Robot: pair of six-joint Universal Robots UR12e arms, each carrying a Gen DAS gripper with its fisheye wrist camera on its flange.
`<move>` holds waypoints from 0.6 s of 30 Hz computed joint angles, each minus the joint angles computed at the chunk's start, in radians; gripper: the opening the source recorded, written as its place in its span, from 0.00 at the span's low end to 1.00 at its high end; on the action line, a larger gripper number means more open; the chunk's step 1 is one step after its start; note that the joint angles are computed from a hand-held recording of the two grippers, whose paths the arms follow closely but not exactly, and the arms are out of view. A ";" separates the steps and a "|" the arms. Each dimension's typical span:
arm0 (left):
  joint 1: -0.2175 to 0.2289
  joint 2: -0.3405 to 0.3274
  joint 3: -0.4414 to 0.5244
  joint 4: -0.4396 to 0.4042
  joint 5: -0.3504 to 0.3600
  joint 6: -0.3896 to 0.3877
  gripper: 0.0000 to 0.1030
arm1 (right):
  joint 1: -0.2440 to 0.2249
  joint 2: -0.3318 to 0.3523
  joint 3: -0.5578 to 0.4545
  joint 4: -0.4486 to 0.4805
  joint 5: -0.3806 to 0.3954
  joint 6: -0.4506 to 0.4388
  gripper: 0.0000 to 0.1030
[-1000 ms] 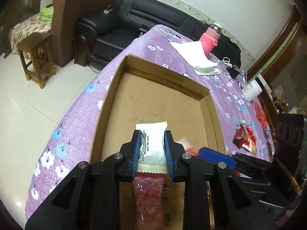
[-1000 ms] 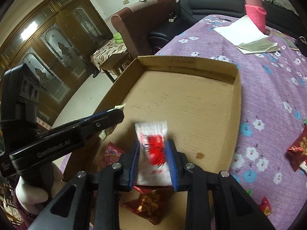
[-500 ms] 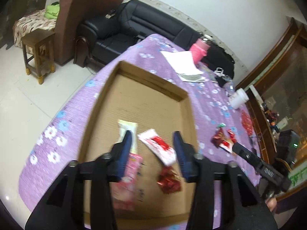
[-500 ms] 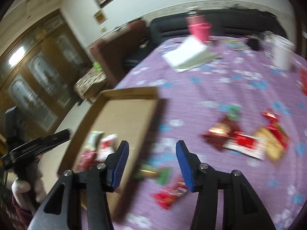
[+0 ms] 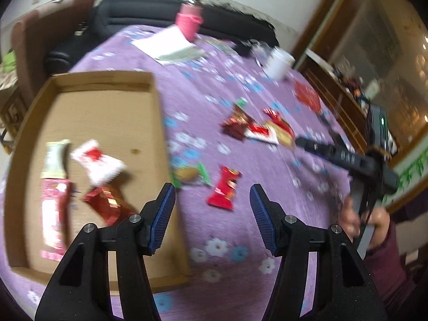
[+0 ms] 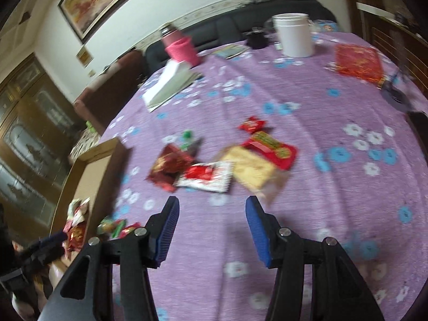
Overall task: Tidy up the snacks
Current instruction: 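Grasp the red candy bar with the left tool while the right tool grasps a white-red packet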
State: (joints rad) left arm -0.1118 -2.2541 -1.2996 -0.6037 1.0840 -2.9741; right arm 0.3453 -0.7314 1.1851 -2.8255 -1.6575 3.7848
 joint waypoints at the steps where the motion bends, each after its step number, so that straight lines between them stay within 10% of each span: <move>1: -0.005 -0.002 0.003 -0.011 0.002 0.009 0.57 | -0.003 -0.004 0.009 -0.006 -0.008 0.008 0.54; 10: -0.037 -0.034 0.044 -0.075 0.031 0.053 0.57 | -0.022 0.005 0.004 -0.017 -0.014 -0.056 0.54; 18: -0.050 -0.047 0.060 -0.084 0.047 0.080 0.57 | 0.004 0.113 -0.208 0.146 -0.033 -0.310 0.55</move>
State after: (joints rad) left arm -0.1616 -2.3014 -1.2396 -0.6879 1.1308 -2.8937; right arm 0.3490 -0.6183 0.9775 -2.6793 -1.6909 3.4753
